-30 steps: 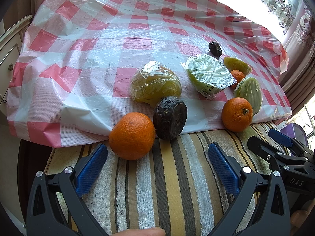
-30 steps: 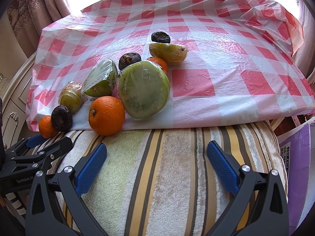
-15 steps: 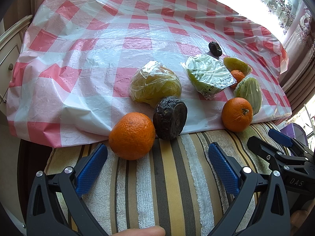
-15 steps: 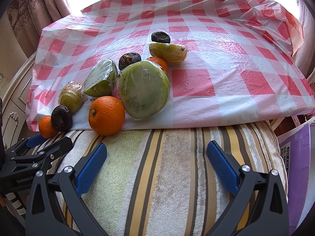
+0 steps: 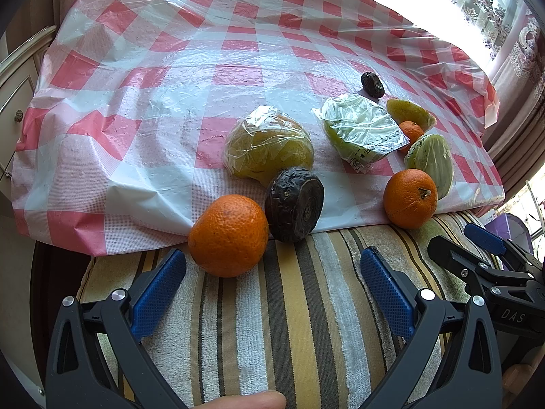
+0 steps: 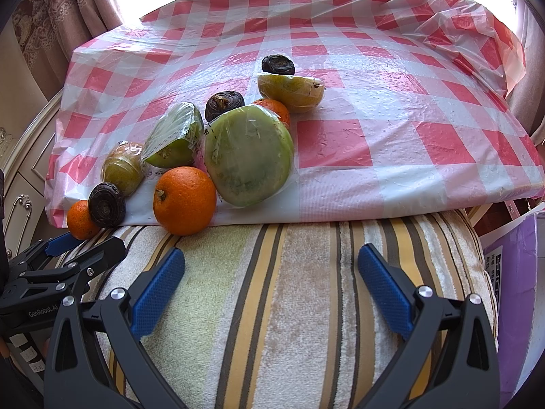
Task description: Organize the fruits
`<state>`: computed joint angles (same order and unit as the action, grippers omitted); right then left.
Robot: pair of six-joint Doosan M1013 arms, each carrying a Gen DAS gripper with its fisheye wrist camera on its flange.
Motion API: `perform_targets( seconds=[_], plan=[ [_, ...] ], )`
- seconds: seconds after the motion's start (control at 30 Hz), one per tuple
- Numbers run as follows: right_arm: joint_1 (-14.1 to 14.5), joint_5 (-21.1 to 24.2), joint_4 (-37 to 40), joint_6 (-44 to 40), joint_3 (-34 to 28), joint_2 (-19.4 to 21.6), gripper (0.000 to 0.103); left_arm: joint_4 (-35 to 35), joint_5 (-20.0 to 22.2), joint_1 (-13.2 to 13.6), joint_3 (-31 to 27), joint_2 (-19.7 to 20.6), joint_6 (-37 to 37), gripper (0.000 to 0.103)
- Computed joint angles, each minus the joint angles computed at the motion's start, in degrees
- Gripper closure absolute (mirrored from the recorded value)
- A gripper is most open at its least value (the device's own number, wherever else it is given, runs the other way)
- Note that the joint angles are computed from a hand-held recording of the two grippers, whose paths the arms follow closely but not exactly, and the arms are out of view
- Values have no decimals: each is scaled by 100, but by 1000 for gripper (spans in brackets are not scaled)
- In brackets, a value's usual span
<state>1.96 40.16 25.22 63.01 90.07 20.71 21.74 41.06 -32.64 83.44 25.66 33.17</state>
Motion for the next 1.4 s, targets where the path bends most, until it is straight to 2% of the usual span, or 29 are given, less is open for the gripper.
perform_targets(
  seconds=[1.03,1.27,1.4],
  plan=[
    [12,-7,-20,21,7,-8,1,-49,20,6,-12,2,47,4],
    [38,4,-114,102,-7,-20,1,-78,-59,15,36,-29,66,4],
    [33,89,-140,133,-46,3,1,-285,-223,51,122,-96,376,4]
  ],
)
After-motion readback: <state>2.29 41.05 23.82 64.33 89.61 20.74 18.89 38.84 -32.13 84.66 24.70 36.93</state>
